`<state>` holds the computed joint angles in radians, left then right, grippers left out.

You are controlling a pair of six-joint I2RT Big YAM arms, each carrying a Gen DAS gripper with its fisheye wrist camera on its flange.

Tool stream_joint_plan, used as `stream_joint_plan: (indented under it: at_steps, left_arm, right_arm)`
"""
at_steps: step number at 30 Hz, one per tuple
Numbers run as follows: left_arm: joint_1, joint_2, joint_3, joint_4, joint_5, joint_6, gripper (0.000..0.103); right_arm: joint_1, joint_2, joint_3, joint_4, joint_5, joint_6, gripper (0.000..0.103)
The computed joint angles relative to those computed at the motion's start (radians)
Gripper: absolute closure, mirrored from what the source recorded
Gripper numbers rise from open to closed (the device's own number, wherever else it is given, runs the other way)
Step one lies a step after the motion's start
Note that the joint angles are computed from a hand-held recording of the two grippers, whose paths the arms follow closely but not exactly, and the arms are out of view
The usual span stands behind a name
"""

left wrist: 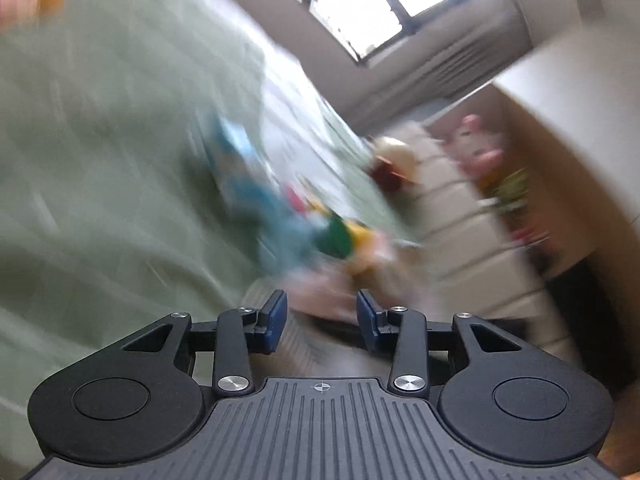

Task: Organize soft objects
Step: 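Carry the swab bag into the pink box and open the left gripper while the right drops the scrunchie there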

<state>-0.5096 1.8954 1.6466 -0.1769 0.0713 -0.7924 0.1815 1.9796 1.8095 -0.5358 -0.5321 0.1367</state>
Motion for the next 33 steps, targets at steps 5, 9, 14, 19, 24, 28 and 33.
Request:
stream_joint_plan:
  at_steps: [5, 9, 14, 19, 24, 28, 33]
  left_arm:
    - [-0.051, 0.046, 0.137, -0.216, -0.131, 0.385, 0.06]
    - [-0.086, 0.184, 0.352, -0.497, -0.116, 0.627, 0.058]
    - [-0.121, 0.259, 0.463, -0.635, -0.172, 0.815, 0.036]
    - [-0.126, 0.277, 0.491, -0.656, -0.14, 0.854, 0.021]
    - [-0.128, 0.32, 0.557, -0.698, -0.292, 0.878, 0.024]
    - [-0.108, 0.356, 0.612, -0.732, -0.272, 0.832, 0.021]
    - [-0.064, 0.356, 0.602, -0.696, -0.18, 0.651, 0.023]
  right_arm:
    - [-0.029, -0.076, -0.112, 0.064, 0.165, -0.115, 0.092]
    - [-0.041, -0.073, -0.15, 0.042, 0.199, -0.119, 0.092]
    - [-0.041, -0.068, -0.189, 0.082, 0.231, -0.146, 0.092]
    - [-0.03, -0.07, -0.232, 0.159, 0.261, -0.172, 0.091]
    - [-0.016, -0.081, -0.252, 0.186, 0.286, -0.195, 0.09]
    - [-0.018, -0.084, -0.257, 0.188, 0.283, -0.204, 0.09]
    - [-0.014, -0.101, -0.262, 0.165, 0.294, -0.257, 0.091]
